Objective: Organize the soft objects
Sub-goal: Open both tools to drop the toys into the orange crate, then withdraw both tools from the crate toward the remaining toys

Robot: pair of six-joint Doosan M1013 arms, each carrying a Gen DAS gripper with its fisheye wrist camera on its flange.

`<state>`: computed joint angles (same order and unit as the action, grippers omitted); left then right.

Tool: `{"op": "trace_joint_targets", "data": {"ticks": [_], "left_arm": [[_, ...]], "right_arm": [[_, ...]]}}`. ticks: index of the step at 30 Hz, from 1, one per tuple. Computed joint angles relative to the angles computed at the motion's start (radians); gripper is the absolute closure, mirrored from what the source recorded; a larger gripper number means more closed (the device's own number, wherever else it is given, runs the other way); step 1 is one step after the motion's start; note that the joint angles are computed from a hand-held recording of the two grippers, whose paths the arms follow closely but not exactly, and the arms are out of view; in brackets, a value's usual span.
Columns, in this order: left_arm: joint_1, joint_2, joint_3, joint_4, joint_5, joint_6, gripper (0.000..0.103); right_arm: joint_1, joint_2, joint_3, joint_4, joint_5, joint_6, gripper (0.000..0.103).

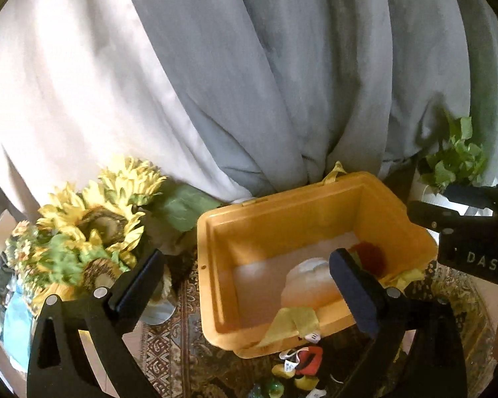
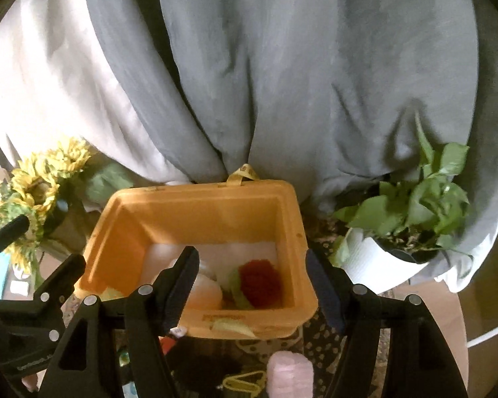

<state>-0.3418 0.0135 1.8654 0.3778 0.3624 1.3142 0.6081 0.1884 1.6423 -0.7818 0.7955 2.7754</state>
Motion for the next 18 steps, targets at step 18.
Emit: {"op": "trace_joint_targets", "data": {"ticks": [18], "left_arm": [[-0.013,-0.105,0.140,-0.229,-0.063,0.162,0.001]], "right_arm": [[0.091,-0.083,0.145,-0.147,0.054,0.255,0.028]]}}
